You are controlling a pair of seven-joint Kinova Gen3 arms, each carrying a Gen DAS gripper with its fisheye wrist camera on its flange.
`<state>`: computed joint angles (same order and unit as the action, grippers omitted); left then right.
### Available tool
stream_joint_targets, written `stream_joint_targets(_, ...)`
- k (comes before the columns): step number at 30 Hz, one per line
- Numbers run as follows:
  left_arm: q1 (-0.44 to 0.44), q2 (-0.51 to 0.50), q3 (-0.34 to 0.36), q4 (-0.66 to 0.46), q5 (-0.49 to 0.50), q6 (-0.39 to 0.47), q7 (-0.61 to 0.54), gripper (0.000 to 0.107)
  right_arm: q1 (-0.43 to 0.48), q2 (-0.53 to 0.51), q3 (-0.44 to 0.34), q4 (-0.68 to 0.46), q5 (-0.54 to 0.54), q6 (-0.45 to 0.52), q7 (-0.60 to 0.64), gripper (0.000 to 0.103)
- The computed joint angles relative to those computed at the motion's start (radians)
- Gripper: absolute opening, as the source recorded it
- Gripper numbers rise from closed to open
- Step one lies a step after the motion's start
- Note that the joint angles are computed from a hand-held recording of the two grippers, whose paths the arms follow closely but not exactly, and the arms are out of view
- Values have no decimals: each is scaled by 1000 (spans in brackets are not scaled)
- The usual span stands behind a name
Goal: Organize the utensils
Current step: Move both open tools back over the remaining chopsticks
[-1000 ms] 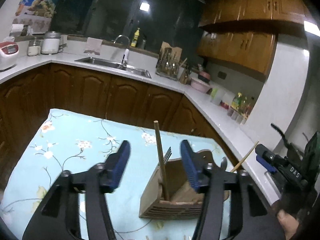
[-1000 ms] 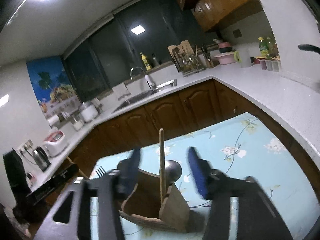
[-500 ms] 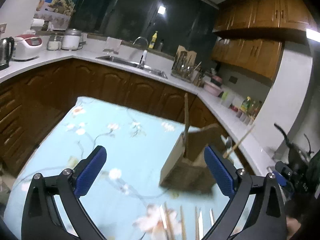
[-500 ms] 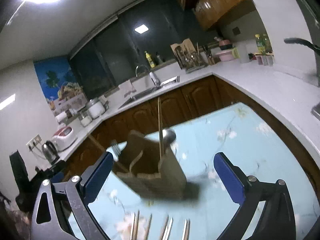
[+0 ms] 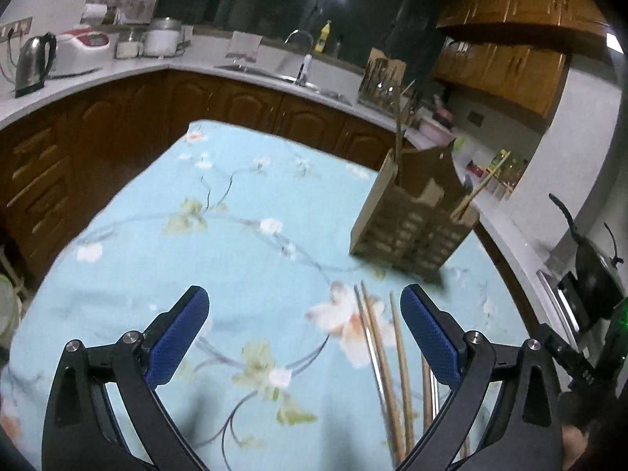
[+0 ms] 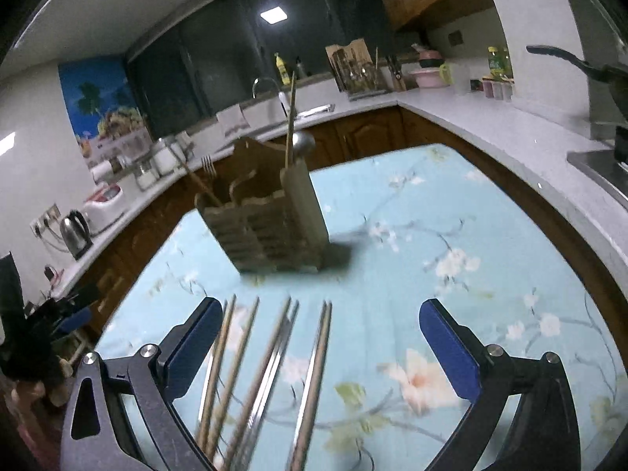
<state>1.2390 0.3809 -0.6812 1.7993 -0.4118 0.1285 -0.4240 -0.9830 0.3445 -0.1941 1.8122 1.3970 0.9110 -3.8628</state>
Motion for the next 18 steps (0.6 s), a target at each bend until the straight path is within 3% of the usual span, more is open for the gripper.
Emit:
stream_joint_targets(3,-1,2,11,14,7,6,1,100,-10,11,-5,-2,-32,14,12,101)
stream_joint_targets(10,-70,8,115,7,4,36,-1,100,-21,28,2,2,-73,2,19,101)
stream_joint_targets(18,-231,14,317,-62,-36,126,-15,100,-24,35,19,-8,-82,-16,45,101)
